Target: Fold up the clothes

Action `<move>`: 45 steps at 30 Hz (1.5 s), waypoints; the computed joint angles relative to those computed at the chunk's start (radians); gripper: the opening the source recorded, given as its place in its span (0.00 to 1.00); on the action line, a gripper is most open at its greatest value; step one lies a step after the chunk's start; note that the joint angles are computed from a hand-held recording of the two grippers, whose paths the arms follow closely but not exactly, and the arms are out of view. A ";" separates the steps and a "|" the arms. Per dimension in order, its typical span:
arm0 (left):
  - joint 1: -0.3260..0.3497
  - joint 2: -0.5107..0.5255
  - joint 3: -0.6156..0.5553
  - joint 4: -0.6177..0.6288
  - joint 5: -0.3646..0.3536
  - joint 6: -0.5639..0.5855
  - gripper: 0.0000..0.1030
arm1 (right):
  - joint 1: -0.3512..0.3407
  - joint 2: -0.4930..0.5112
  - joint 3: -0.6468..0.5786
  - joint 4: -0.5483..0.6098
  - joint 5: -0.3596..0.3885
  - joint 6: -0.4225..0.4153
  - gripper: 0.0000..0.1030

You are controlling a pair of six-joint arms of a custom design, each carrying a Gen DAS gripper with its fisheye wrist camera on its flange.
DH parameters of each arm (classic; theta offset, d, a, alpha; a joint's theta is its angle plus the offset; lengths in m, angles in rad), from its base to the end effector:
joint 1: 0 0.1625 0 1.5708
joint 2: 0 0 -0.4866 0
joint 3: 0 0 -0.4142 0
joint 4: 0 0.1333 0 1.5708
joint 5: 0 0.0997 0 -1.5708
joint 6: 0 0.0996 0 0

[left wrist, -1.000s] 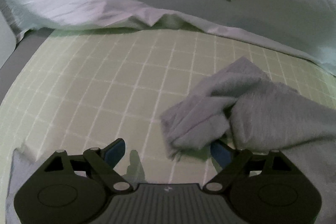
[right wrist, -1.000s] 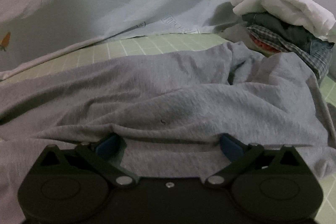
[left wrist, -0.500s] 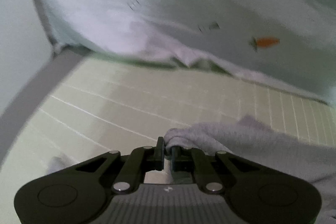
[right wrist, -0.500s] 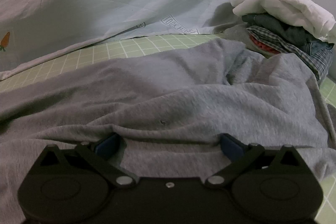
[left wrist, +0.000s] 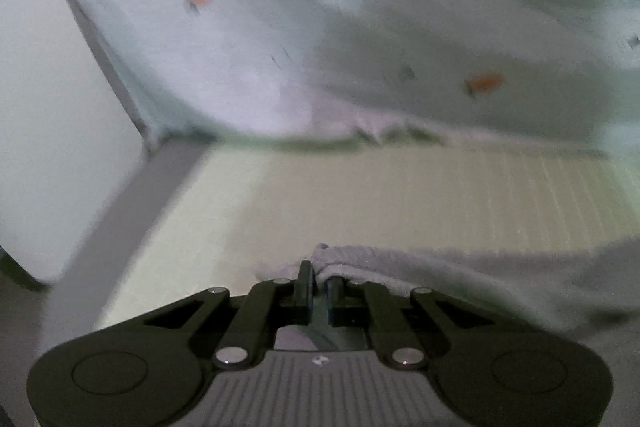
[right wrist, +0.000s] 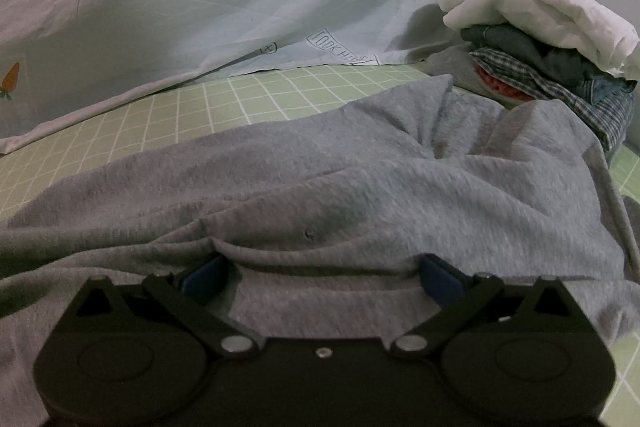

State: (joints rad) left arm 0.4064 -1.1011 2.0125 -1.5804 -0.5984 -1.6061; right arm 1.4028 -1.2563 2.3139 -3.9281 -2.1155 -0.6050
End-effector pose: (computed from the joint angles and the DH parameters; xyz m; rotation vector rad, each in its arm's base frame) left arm -0.3665 -0.3925 0.1560 0.0601 2.0244 -0.8439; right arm 0.0032 -0.4698 0.3376 0.0184 -1.9665 1.1516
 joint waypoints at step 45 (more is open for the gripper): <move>0.241 0.040 0.117 -0.759 -0.004 0.490 0.05 | -0.004 0.001 -0.002 -0.002 0.007 0.008 1.00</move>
State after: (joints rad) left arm 0.6477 -1.0614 2.1292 -2.3390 -0.6022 -1.1159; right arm 1.3989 -1.2550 2.3124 -3.9299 -2.1089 -0.5967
